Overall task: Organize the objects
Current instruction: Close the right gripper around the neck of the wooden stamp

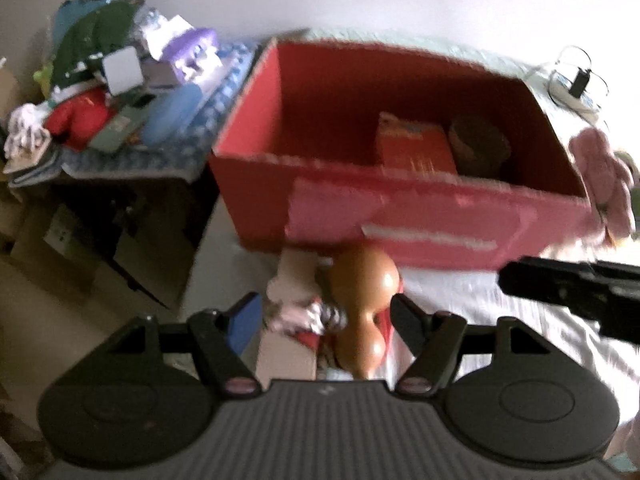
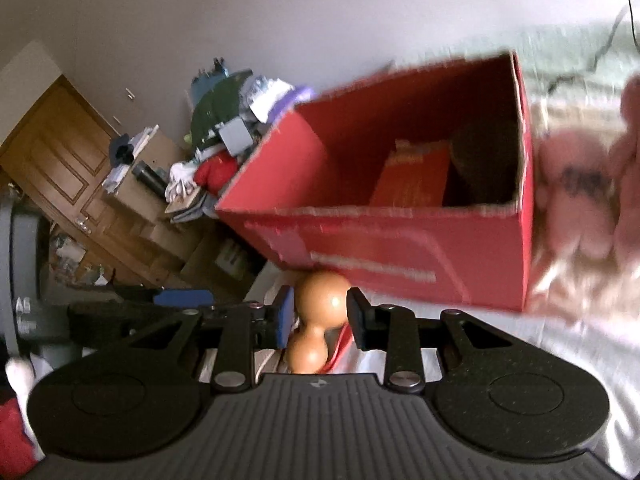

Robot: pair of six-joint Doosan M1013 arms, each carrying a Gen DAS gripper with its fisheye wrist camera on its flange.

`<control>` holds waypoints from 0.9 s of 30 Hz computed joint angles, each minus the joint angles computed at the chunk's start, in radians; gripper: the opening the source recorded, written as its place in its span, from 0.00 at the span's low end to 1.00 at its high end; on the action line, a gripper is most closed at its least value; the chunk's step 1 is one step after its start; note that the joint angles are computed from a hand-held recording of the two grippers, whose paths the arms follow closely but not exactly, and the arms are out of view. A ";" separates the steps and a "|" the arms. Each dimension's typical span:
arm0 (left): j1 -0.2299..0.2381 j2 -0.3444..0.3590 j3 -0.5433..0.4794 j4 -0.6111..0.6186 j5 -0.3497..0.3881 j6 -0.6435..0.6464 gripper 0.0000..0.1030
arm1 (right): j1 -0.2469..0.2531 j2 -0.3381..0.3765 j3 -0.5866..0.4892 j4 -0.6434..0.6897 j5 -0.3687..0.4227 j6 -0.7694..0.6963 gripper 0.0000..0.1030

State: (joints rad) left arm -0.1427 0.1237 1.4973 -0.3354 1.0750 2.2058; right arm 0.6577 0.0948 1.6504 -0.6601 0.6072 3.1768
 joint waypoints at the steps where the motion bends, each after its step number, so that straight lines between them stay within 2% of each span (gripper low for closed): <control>1: 0.003 -0.001 0.009 -0.007 0.007 0.013 0.70 | -0.004 0.000 0.006 0.025 -0.015 -0.002 0.32; 7: 0.013 0.009 0.039 -0.035 0.043 0.035 0.63 | -0.028 0.012 0.025 0.171 -0.086 -0.048 0.32; 13: 0.019 0.040 0.033 -0.064 0.091 0.046 0.58 | -0.056 0.032 0.027 0.345 -0.134 -0.157 0.34; 23: 0.025 0.097 -0.016 -0.127 0.189 0.099 0.57 | -0.094 0.068 0.011 0.568 -0.159 -0.307 0.38; 27: 0.026 0.116 -0.031 -0.140 0.217 0.123 0.57 | -0.097 0.084 -0.001 0.588 -0.143 -0.325 0.38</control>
State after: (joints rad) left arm -0.1168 0.2392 1.4659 -0.4755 1.2919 2.3286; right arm 0.5609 0.1791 1.6491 -0.0725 0.4640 2.8516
